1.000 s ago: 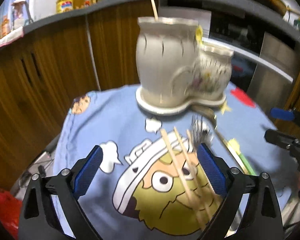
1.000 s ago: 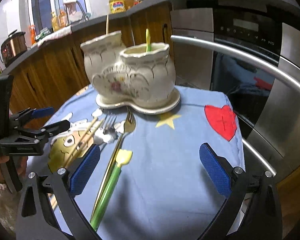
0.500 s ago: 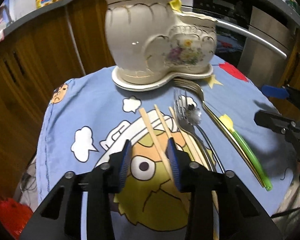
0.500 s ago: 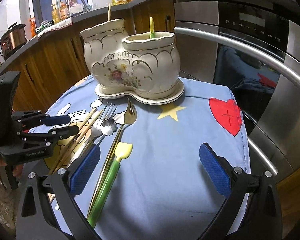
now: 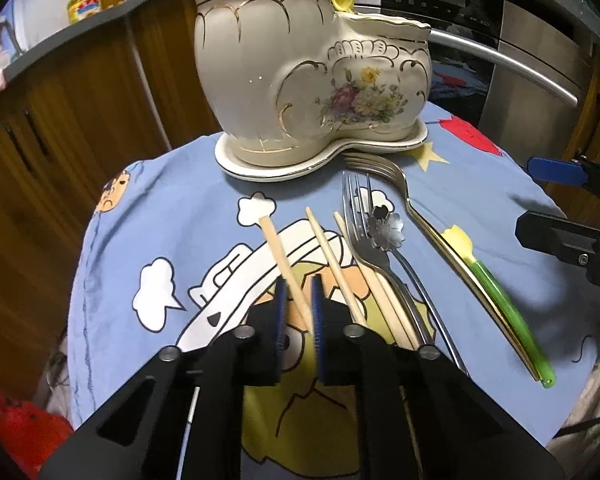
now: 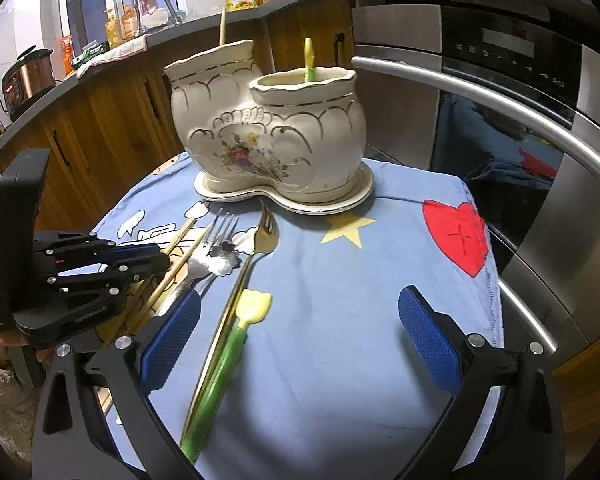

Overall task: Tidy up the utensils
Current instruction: 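Grasp another wooden chopstick with the left tool while the right tool grasps the gold fork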

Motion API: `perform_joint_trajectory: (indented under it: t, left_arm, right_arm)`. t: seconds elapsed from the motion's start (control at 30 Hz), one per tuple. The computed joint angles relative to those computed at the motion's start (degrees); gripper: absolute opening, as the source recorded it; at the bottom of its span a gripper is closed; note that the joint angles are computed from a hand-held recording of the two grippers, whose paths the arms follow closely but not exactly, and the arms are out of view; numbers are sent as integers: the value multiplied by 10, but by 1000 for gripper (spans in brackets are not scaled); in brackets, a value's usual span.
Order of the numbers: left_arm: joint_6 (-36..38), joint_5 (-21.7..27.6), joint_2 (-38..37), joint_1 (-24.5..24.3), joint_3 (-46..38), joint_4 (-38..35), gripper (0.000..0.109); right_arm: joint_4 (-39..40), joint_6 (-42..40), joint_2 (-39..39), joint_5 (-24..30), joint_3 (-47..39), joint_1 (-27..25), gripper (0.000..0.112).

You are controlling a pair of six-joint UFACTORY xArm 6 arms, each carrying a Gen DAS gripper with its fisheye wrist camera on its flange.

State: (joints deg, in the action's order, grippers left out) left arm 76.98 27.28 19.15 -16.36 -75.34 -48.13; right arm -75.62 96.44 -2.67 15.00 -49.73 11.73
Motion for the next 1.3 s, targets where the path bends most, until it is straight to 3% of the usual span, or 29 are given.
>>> perform_joint_trajectory:
  t: [0.43,0.6,0.67,0.8,0.97,1.2,1.3]
  left_arm:
    - [3,58,1,24,-22,-33,7]
    - [12,65,-5,31,-22,-50,7]
    - [13,67,-6,31,-22,-50,6]
    - [10,68,-4,28,-23,-46,7]
    - [10,73,0,30,-27,-44,7]
    - [9,74,1,30,-27,-41,7]
    - [8,78,5,32,-31,-39,7]
  right_arm:
    - [55,-59,36,13,-46,4,96]
    - [100,-104,54,5,-61,3,81]
    - [129,-126,64,-3,-70,2,67]
    - [218,-198,94,-25,-93,0,50]
    - [267,-245,130,8,-135,13,28]
    - [287,-249,173,54,-186,14,22]
    - [307,-259,181,43,-188,10,15]
